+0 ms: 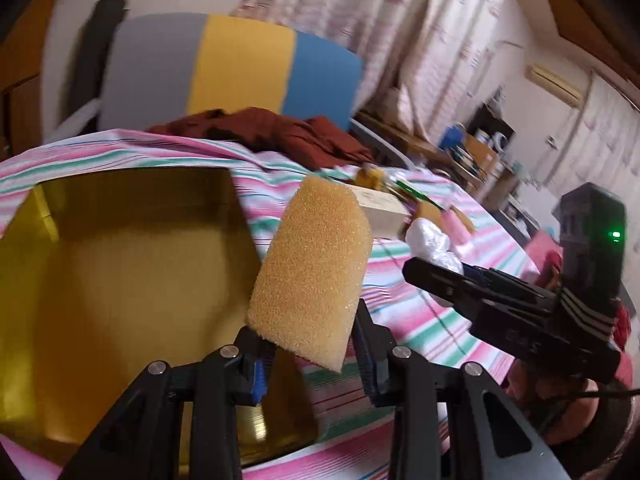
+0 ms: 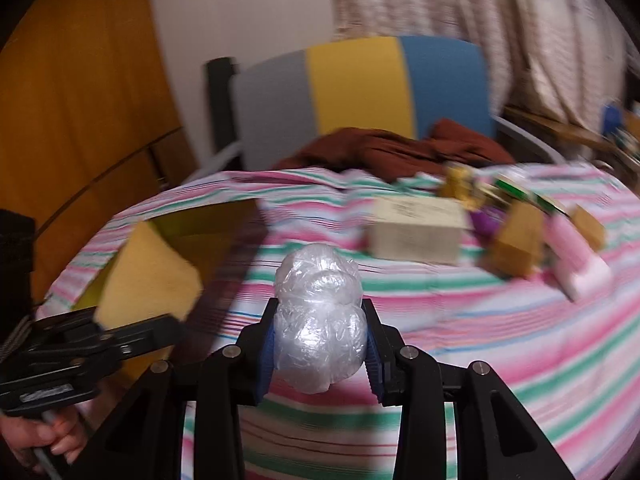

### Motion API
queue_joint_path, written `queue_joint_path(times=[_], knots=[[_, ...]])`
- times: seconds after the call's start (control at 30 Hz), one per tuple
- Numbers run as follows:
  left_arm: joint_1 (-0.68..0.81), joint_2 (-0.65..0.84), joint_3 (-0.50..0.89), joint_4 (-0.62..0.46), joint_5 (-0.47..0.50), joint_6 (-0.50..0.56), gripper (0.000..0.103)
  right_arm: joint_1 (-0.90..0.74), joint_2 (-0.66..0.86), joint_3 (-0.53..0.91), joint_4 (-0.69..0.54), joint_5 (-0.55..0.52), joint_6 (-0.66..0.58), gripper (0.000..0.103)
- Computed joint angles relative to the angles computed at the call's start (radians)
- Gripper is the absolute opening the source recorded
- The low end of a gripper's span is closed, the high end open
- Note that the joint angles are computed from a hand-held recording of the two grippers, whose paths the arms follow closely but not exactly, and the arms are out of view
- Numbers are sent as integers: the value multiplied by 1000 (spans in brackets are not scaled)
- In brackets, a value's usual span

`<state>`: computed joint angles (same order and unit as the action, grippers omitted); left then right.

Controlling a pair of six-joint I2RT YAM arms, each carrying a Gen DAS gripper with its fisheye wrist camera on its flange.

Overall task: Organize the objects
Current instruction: 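Drop the sponge and plastic bundle into the gold tray with both tools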

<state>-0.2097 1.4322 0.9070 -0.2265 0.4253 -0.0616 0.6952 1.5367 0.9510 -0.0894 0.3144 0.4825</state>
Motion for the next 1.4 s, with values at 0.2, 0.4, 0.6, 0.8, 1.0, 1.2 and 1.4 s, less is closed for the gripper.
queue_joint_path(times=[0.2, 0.4, 0.6, 0.8, 1.0, 1.2, 1.4], knots=[[171, -21, -23, -39, 5, 17, 35, 84, 156, 223, -67, -85, -92, 38], [324, 17, -17, -77, 29, 59, 35, 141, 367, 500, -185, -229, -128, 38], [412, 50, 7, -105, -16, 106, 36, 176, 549, 741, -271, -302, -123, 41], [469, 122, 81, -170, -54, 62, 51, 201, 586, 779, -252, -307, -106, 75], [524, 76, 44, -120, 15, 2, 51, 210, 552, 725, -222, -271, -91, 76], [547, -6, 0, -50, 3, -72, 51, 198, 522, 676, -195, -263, -62, 77], [554, -30, -5, -35, 19, -100, 51, 196, 499, 638, -172, -259, -57, 77]])
